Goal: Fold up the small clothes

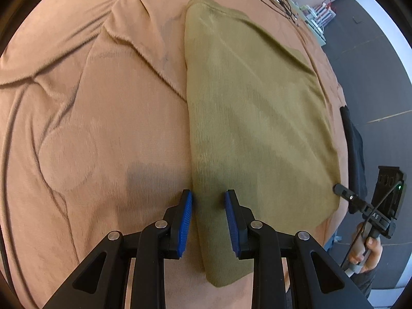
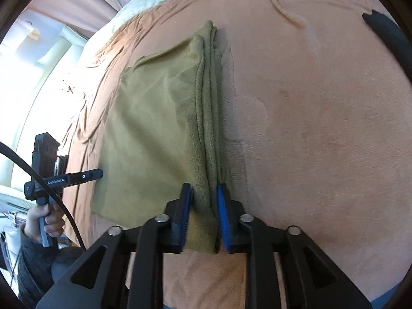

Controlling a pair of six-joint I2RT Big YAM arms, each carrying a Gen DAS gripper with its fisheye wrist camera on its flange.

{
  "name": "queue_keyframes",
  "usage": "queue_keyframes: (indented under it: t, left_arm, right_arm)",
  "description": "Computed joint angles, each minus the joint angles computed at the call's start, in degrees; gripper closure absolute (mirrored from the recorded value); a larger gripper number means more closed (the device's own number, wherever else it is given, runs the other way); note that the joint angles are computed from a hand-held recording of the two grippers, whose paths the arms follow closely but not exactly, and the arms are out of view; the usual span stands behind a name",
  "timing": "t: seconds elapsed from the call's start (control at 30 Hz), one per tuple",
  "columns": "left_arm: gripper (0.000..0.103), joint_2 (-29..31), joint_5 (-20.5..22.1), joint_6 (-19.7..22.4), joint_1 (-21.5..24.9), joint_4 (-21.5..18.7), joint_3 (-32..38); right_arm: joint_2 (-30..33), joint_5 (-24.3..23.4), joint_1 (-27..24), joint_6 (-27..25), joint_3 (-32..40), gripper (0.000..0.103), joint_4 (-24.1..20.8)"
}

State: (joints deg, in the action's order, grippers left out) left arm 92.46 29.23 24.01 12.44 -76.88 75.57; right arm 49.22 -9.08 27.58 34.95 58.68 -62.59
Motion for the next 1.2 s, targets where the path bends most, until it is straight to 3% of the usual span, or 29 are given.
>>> queue_keyframes:
  t: [0.03, 0.23, 0.3, 0.5, 0.53, 0.57, 0.6, 0.67, 0.93, 1.2]
  left_arm:
    - [0.075, 0.0, -0.1, 0.2, 0.0, -0.6, -0.1]
    - [0.075, -1.3, -3.5, 1.6, -0.5, -4.7, -1.8]
    - [0.075, -2.4, -4.6, 1.8, -0.9, -4.4, -2.8]
    - [0.076, -6.2, -5.4, -0.4, -1.0, -1.0, -7.2]
    - [0.079, -6.9, -5.1, -0.9, -0.9, 0.0, -8.1]
    - [0.086, -7.7, -4.8, -1.1, -1.0, 0.7, -9.1]
    - [0.091, -8.5, -5.1, -0.8, -1.2, 1.2, -9.7]
    - [0.094, -10.5, -6.0, -1.0, -2.0, 2.2, -11.1]
    - [0.096, -13.9, -8.1, 4.8, -0.2, -2.6, -9.3]
    - [0.096, -18.2, -11.9, 13.8, 4.3, -8.4, -11.7]
  right_arm:
    - [-0.1, 0.6, 0.2, 0.3, 0.2, 0.066, -0.4]
    - [-1.7, -0.3, -0.6, 0.7, -1.0, 0.063, -0.7]
    - [-1.8, -0.9, -1.0, 0.3, -1.7, 0.053, -0.5]
    - [-2.5, -2.2, -2.4, 0.3, -3.9, 0.052, 2.1]
    - [-2.8, -2.8, -2.7, 0.9, -4.6, 0.056, 3.0]
    - [-3.4, -3.2, -2.9, 1.8, -5.2, 0.075, 3.8]
    - [-3.9, -4.5, -3.6, 1.7, -5.8, 0.085, 3.9]
    - [-4.8, -7.2, -4.4, 2.9, -7.1, 0.090, 5.0]
    - [-9.1, -7.4, -1.6, 5.4, -7.9, 0.093, 5.0]
    - [-12.9, -5.7, 5.6, 7.6, -8.8, 0.093, 2.5]
